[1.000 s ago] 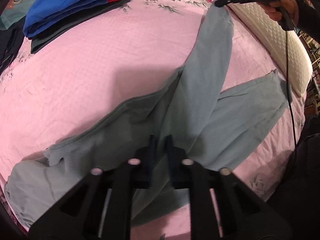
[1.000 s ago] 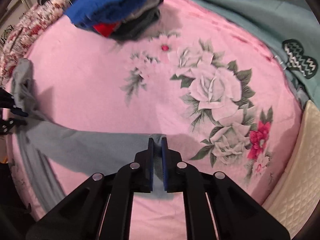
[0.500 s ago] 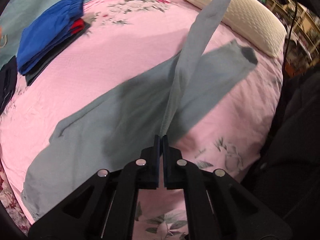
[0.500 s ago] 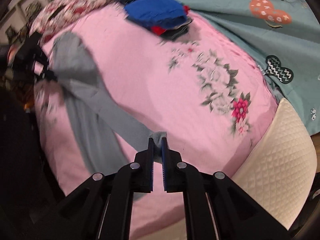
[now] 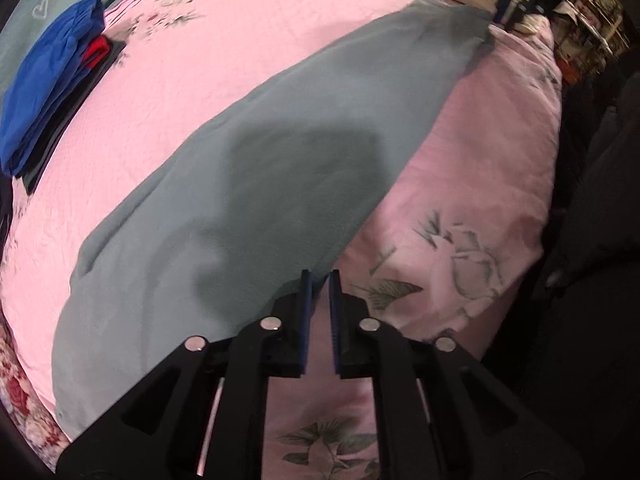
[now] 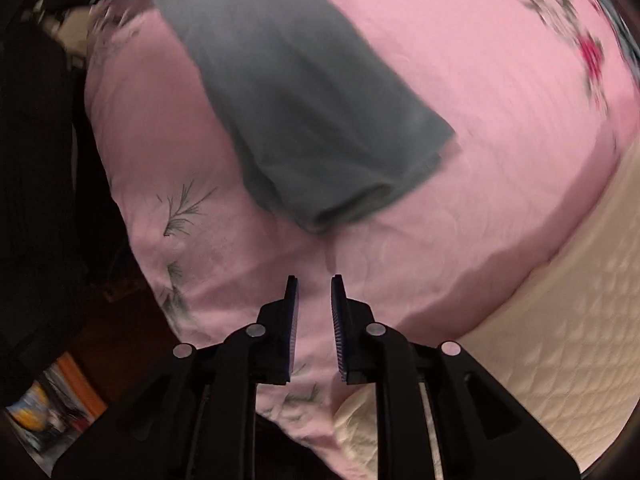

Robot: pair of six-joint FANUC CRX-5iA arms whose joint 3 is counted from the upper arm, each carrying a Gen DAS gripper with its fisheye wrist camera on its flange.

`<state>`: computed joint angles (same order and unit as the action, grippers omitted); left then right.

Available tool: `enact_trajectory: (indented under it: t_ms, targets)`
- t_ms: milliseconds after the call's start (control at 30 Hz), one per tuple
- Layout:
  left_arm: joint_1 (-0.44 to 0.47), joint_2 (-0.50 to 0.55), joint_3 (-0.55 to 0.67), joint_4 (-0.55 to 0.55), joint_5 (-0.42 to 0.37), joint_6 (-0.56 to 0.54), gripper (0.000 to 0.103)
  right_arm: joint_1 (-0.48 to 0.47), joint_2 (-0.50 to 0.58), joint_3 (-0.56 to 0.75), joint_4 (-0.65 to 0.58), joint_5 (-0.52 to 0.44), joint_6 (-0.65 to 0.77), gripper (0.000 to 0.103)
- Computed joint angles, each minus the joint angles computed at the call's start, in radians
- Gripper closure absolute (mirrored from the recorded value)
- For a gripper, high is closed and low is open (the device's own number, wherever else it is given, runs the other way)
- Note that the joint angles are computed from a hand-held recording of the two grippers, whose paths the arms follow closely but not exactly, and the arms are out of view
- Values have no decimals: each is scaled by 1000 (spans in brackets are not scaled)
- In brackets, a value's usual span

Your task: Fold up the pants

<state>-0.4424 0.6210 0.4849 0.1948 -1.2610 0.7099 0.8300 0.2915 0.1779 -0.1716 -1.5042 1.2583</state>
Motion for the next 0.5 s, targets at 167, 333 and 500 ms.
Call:
enact_trajectory:
  t_ms: [167, 333, 500]
  targets:
    - [0, -32, -30, 32, 33, -20, 72, -92, -152, -158, -70, 289, -343, 57]
    - [-17, -30, -30, 74, 64, 17, 67, -74, -253, -339, -116, 565, -600, 57]
    - [-31, -31, -39, 116, 101, 6, 59, -19, -230, -345, -47, 590, -677, 86]
